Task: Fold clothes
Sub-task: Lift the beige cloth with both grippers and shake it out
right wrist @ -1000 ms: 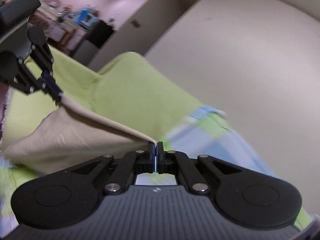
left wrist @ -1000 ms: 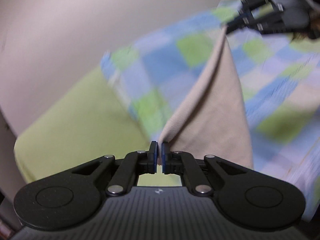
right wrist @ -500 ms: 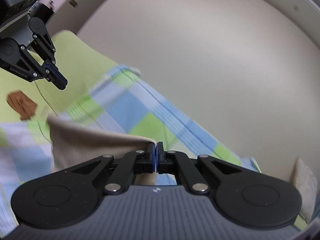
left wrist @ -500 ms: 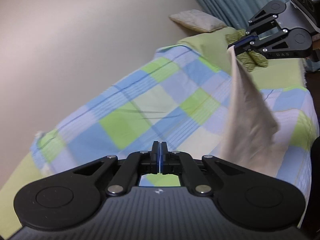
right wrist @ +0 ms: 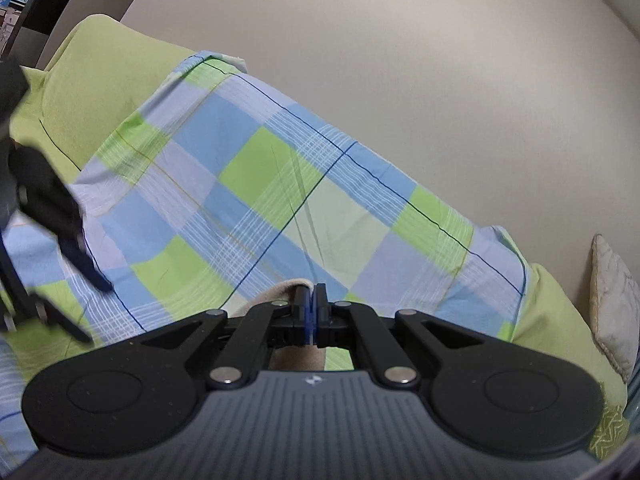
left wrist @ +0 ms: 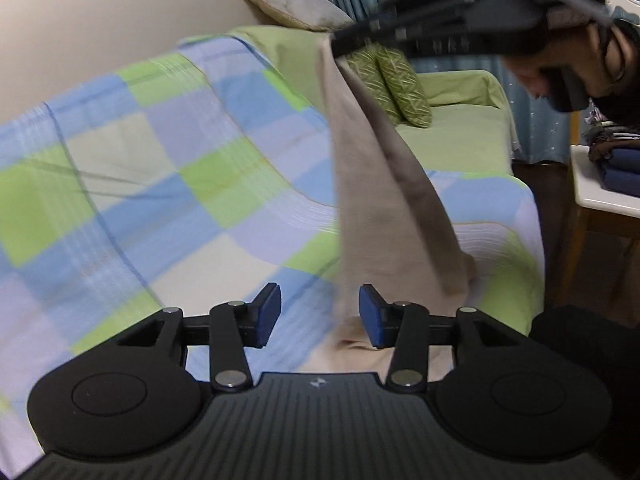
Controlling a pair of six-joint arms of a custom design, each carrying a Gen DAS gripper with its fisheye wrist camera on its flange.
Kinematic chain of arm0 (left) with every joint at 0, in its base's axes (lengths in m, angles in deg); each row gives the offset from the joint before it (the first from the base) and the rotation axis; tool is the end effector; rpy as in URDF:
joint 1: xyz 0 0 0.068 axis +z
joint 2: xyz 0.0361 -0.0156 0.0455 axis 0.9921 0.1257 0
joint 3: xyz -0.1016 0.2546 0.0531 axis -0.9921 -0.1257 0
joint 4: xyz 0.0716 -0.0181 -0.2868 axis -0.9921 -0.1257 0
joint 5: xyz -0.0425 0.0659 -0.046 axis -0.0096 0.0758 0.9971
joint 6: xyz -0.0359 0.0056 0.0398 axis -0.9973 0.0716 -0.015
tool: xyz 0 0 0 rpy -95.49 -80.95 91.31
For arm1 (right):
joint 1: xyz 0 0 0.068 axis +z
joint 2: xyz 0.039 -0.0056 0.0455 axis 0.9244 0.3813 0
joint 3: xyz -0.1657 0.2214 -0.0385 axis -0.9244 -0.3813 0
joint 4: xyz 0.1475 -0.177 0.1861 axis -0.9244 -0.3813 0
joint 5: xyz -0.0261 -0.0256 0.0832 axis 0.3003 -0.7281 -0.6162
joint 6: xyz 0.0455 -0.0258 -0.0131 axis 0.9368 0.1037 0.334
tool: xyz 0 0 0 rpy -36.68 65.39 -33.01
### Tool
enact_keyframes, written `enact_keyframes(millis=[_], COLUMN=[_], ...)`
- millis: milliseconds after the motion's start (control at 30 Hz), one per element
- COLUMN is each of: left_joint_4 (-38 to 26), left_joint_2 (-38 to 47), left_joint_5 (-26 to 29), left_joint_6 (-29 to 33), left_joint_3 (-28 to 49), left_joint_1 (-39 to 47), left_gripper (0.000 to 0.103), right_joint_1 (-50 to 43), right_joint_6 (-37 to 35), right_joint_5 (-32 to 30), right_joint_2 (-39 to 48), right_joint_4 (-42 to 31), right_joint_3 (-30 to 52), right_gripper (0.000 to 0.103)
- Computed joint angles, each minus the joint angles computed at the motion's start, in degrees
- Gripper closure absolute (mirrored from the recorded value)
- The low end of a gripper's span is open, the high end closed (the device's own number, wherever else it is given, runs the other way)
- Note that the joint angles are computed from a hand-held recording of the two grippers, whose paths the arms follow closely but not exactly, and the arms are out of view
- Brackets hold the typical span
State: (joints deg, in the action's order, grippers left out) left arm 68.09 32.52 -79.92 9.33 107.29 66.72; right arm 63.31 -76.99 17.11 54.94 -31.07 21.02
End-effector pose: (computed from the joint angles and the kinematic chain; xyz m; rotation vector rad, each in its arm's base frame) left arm 0.1932 -0.0549 0.1923 0.5437 2.0722 0.0035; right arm 0.2177 0.0103 0.3203 -1.0815 1.3438 0.1402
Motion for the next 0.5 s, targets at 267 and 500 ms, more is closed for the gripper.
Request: enact_keyframes(millis=[267, 500], left_joint_4=[12.9, 6.7], left_joint_2=[21.1, 23.3], left_joint_5=[9.5, 12.2], left_joint_6=[4.0, 10.8], left_joint_3=[4.4, 7.6], left_joint_1=[3.1, 5.5], left_gripper=[0.053, 0.102], right_joint_1=[-4.7, -11.8], right_joint_6=[-2.6, -4.7], right_joint_5=[-4.8, -9.6], right_joint_2=[-4.3, -4.8], right_joint_4=[-3.2, -7.2], right_joint_3=[-2.5, -2.6], right_gripper=[0.103, 0.103])
